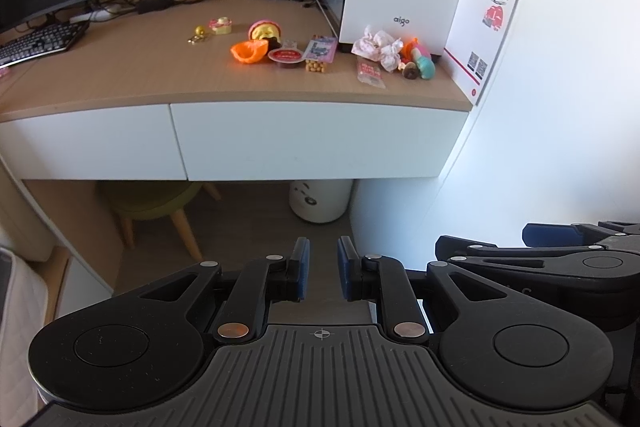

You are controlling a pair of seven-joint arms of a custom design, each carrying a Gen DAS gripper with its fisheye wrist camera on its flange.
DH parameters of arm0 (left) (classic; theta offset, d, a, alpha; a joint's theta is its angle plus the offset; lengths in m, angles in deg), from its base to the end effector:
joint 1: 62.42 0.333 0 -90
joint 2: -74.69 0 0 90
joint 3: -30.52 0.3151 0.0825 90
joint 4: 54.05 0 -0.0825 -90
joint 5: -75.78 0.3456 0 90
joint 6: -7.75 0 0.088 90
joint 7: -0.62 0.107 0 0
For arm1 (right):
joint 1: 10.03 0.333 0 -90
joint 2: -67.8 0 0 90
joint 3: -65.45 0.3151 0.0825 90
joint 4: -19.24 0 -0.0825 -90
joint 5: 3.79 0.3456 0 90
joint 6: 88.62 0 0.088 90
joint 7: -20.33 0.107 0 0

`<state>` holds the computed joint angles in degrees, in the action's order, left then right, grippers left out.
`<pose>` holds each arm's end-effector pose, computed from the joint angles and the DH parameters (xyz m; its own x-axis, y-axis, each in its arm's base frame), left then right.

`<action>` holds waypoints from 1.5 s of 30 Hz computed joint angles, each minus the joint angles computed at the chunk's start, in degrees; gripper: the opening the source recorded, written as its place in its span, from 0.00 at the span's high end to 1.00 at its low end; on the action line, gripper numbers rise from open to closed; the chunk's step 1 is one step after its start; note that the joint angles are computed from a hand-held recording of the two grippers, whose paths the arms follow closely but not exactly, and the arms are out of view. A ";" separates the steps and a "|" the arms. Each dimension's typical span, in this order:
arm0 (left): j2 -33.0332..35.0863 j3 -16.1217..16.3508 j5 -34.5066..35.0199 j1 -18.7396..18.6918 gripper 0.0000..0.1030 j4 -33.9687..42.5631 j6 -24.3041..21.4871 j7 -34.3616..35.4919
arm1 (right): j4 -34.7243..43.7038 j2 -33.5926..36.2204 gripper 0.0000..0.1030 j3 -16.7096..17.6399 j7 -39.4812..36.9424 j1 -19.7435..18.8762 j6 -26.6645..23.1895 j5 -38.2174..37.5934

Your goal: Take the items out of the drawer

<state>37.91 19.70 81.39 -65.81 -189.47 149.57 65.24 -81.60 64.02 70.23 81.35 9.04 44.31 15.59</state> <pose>0.3559 -0.1122 0.6414 0.0953 -0.9908 0.0958 -0.7144 -0.1351 -0.6866 0.4989 0.2291 0.6580 0.7022 -0.7117 -0.0177 -0.5566 -0.5333 -0.6370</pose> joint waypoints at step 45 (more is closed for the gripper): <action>0.01 0.42 -0.74 -0.34 0.83 -0.39 -0.03 -0.22 | -1.03 -0.79 0.20 -0.01 0.35 0.24 -0.50 0.15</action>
<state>37.92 20.12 80.66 -66.16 -189.86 149.54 65.02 -82.64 63.24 70.23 81.70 9.28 43.80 15.74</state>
